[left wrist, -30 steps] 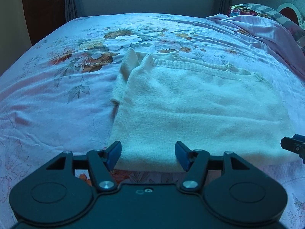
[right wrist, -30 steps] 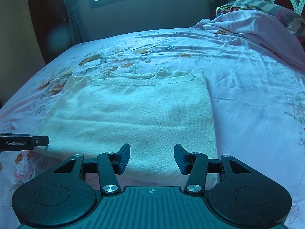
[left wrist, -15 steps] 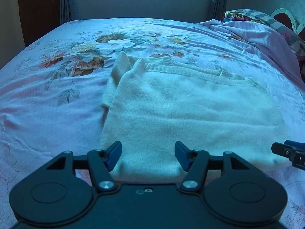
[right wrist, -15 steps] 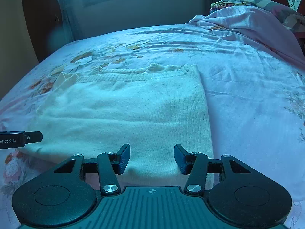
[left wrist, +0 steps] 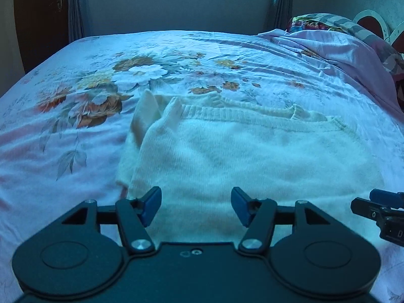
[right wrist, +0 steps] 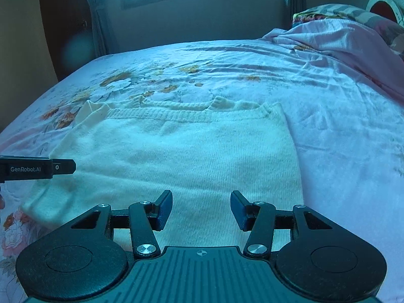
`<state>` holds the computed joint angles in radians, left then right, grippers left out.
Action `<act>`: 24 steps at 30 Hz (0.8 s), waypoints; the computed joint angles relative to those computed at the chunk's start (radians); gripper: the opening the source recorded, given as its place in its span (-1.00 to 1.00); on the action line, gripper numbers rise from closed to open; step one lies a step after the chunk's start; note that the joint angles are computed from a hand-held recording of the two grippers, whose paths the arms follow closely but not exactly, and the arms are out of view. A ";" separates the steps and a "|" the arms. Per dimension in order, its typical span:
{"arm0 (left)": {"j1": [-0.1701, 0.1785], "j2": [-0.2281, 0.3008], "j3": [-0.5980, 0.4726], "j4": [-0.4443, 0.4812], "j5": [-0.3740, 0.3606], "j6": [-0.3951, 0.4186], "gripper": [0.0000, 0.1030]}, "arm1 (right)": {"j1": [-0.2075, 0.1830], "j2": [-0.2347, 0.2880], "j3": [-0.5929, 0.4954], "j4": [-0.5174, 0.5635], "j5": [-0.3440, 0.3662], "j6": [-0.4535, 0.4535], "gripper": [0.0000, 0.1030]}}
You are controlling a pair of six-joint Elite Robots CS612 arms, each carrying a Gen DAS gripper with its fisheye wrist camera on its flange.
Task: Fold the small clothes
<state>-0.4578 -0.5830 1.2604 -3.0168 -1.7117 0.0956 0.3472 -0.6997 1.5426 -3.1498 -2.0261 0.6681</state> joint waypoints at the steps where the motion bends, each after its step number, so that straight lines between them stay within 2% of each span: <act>1: -0.002 0.017 -0.034 0.015 0.008 -0.011 0.13 | -0.008 0.005 -0.010 -0.005 -0.001 -0.011 -0.01; 6: -0.004 0.114 -0.220 0.132 0.043 -0.054 0.13 | -0.058 0.033 -0.062 0.026 0.033 -0.039 -0.02; 10: -0.001 0.178 -0.325 0.138 0.123 -0.115 0.16 | -0.084 0.061 -0.099 0.069 0.023 -0.065 -0.02; 12: 0.004 0.197 -0.355 0.146 0.146 -0.142 0.27 | -0.090 0.074 -0.111 0.080 0.001 -0.081 -0.02; 13: 0.008 0.205 -0.369 0.161 0.140 -0.148 0.39 | -0.093 0.081 -0.116 0.083 -0.013 -0.087 -0.02; 15: 0.012 0.205 -0.365 0.152 0.131 -0.147 0.40 | -0.096 0.085 -0.119 0.091 -0.017 -0.073 -0.02; 17: 0.011 0.186 -0.332 0.128 0.126 -0.138 0.24 | -0.090 0.078 -0.120 0.097 -0.021 -0.053 -0.01; 18: 0.011 0.174 -0.310 0.110 0.115 -0.132 0.19 | -0.086 0.074 -0.113 0.063 -0.011 -0.052 -0.01; 24: 0.024 0.090 -0.161 0.051 0.037 -0.110 0.20 | -0.047 0.048 -0.082 -0.007 0.048 -0.056 -0.01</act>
<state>-0.4333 -0.4925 1.0996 -2.9656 -1.6746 -0.0144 0.3005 -0.6521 1.4606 -3.1567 -1.9784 0.6117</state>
